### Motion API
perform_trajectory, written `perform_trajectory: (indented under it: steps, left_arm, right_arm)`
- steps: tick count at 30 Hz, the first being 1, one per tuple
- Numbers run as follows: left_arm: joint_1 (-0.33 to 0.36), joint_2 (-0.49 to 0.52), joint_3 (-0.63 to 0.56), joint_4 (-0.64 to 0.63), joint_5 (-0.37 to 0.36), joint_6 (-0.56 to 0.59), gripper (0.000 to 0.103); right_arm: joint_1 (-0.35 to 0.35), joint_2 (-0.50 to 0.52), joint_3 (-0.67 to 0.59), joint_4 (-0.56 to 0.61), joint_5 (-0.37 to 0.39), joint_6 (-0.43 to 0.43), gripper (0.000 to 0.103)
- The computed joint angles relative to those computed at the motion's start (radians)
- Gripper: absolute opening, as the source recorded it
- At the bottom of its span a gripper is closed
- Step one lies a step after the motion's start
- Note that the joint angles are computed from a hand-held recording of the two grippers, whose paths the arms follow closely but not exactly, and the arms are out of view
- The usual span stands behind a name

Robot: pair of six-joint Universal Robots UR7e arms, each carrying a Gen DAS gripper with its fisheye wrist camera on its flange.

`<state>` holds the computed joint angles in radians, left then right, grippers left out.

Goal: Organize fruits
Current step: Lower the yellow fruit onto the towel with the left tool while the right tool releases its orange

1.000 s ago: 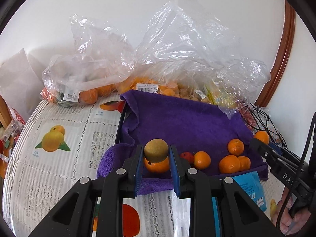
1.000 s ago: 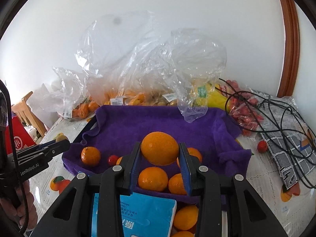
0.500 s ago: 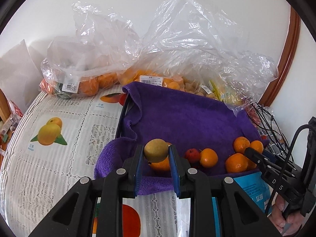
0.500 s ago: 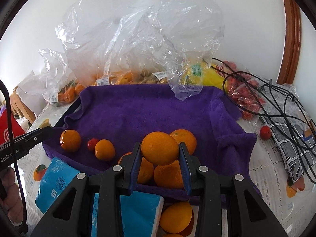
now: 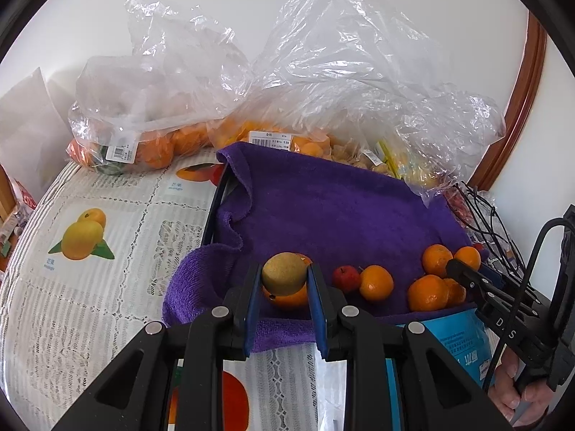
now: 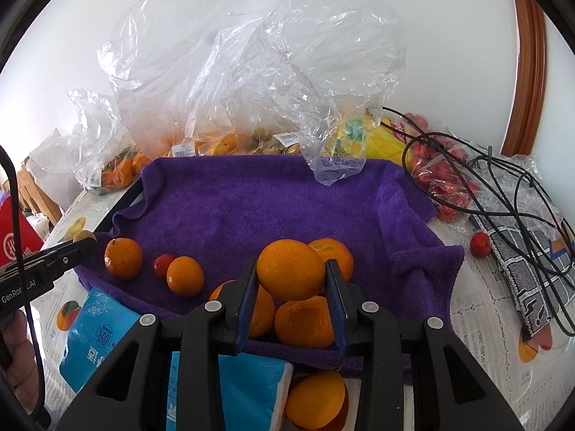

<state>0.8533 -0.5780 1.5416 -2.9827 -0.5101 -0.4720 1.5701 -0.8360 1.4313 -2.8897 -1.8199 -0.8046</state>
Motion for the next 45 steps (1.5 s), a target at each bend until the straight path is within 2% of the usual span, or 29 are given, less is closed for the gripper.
perform_trajectory:
  steps: [6, 14, 45]
  left_arm:
    - [0.002, -0.003, 0.003, -0.002, -0.005, -0.006, 0.024]
    - [0.004, -0.002, 0.000, 0.006, -0.006, -0.018, 0.024]
    - [0.007, -0.002, -0.004, 0.028, -0.012, -0.040, 0.024]
  right_arm:
    - [-0.003, 0.016, -0.027, 0.009, -0.032, 0.025, 0.036]
    - [0.001, 0.035, -0.027, -0.014, -0.080, -0.016, 0.037]
    - [0.003, 0.020, 0.003, -0.042, -0.060, -0.027, 0.038]
